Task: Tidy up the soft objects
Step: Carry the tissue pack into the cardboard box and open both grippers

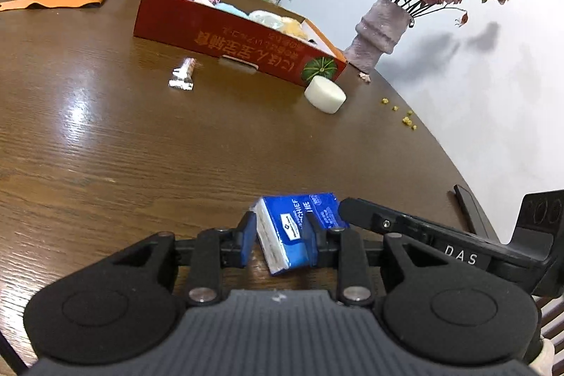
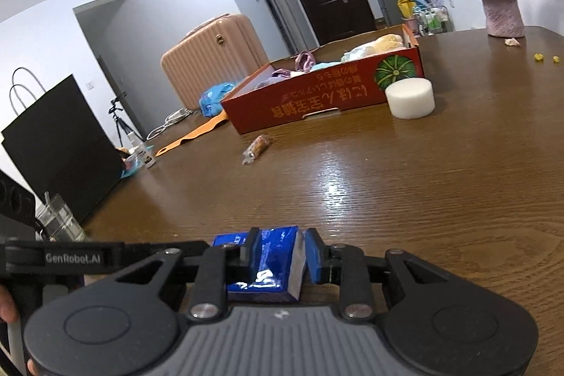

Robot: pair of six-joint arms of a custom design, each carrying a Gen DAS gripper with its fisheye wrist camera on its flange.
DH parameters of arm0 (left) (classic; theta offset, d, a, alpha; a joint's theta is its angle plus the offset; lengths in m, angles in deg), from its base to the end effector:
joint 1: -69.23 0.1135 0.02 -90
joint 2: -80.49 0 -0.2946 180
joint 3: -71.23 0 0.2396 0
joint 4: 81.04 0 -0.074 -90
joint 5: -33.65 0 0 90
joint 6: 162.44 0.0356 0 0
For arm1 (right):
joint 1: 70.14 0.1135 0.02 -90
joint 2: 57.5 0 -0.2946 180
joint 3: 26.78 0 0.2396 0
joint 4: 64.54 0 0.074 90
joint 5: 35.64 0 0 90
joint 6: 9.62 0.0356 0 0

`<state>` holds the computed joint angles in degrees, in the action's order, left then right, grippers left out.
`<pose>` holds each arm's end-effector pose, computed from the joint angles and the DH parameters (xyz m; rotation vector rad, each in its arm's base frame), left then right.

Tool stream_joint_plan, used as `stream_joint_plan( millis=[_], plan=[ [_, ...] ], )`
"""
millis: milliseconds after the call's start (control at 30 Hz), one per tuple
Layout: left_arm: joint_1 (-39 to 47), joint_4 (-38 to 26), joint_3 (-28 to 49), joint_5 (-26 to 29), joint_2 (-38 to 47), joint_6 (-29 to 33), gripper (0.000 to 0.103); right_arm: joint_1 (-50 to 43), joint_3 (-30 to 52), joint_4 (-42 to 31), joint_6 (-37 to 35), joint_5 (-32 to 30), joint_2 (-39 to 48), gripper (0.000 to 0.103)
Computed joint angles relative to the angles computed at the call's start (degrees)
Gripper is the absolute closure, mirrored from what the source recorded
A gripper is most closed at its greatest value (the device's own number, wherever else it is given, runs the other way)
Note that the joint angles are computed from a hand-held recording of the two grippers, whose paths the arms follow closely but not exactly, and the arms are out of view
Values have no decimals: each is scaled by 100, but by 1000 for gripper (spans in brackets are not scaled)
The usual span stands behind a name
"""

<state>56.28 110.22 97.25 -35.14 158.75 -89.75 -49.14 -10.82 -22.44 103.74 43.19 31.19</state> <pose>0.1800 -0.0546 0.1422 0.1095 2.3225 -0.6944 0.1638 0.0703 0.1237 -0.0760 2.1648 0.6613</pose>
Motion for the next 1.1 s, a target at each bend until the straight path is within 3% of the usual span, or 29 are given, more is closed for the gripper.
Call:
stream_joint_plan(
  millis=[100,233,367,500,633,767,900,1100],
  plan=[
    [-38,315,-1,-3,362,-72,74,9,34,242,84,-39,341,76],
    [205,693,39,379,856,-154,77,58,85,656,58,-60,865,78],
    [263,683,122,458,957,3,78,-24,213,410,-94,-219,815,81],
    [84,924,163,166,1032,35,81,-70,415,43,-115,-239,684,83],
    [303,647,806,438,1062,183,82,-295,913,-663,-222,-271,172,84],
    [517,171,2245,669,1419,445,82,-668,2150,-1464,-639,-430,79,84],
    [642,-763,4390,786,2569,542,82,-947,4099,-2409,-938,-424,937,84],
    [614,-3376,8228,372,4897,728,82,-1206,7710,-4818,-811,-580,3164,84]
  ],
)
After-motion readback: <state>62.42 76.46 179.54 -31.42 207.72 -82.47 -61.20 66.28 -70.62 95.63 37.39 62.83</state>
